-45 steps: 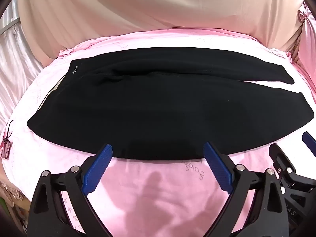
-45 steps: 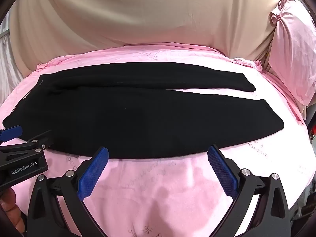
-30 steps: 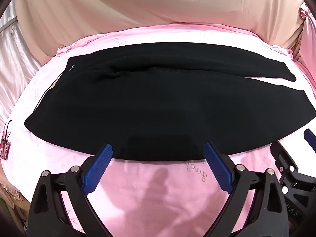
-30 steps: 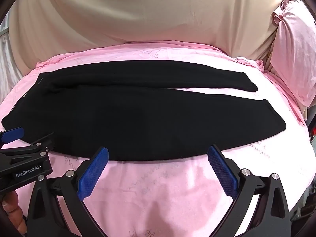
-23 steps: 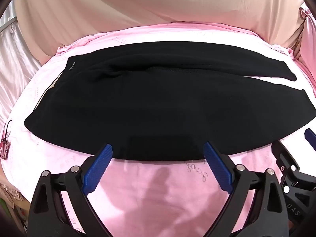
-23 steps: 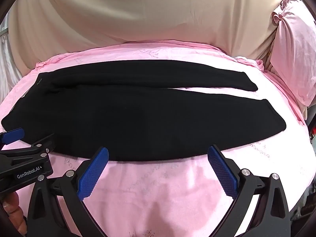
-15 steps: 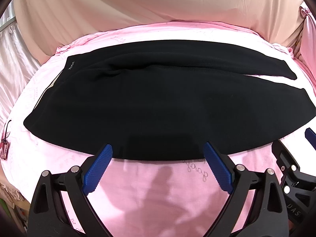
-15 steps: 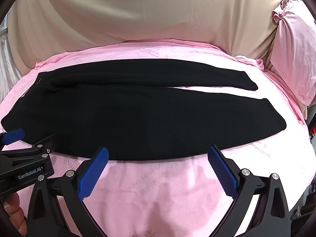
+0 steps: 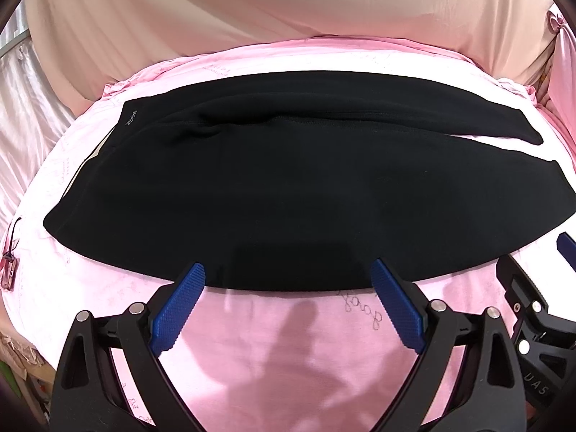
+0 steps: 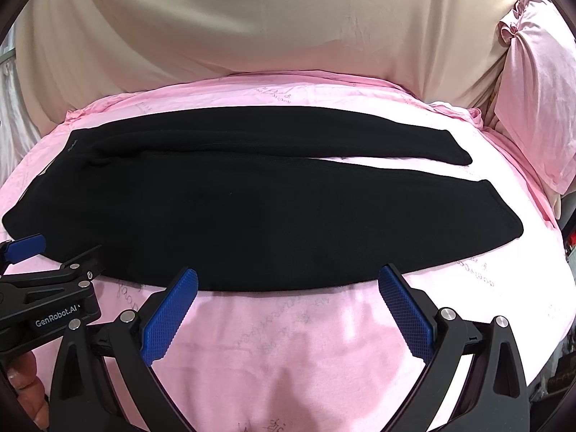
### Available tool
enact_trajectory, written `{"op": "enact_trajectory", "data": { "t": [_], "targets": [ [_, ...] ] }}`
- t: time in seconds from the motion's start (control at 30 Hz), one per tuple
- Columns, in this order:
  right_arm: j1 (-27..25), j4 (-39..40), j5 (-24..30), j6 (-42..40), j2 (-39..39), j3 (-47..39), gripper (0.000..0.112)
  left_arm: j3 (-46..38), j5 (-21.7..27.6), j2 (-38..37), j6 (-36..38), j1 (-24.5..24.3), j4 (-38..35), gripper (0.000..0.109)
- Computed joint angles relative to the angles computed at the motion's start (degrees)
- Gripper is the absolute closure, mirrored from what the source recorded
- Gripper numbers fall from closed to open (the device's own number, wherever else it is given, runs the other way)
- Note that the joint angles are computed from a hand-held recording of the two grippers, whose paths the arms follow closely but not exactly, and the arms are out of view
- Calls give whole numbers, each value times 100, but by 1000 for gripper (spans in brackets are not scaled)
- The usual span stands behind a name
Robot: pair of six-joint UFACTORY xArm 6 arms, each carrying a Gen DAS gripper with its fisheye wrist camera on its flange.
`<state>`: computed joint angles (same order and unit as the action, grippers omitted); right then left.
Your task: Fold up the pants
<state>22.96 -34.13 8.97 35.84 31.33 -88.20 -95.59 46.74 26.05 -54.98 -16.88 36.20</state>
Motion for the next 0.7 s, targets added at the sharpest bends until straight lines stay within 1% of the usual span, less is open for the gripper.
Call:
{"op": "enact_trajectory", "data": {
  "t": [0.53,0.67,0.7],
  "targets": [
    [20,36,21,-19,-12,-2,14,-39,84,3,16,-19,7,17],
    [29,-62,31,93,-30,6,14,-76,107,24,16,-22,7,17],
    [18,37,31,-12,-19,-13,14,-82,105,28,21,-23,5,17]
  ]
}}
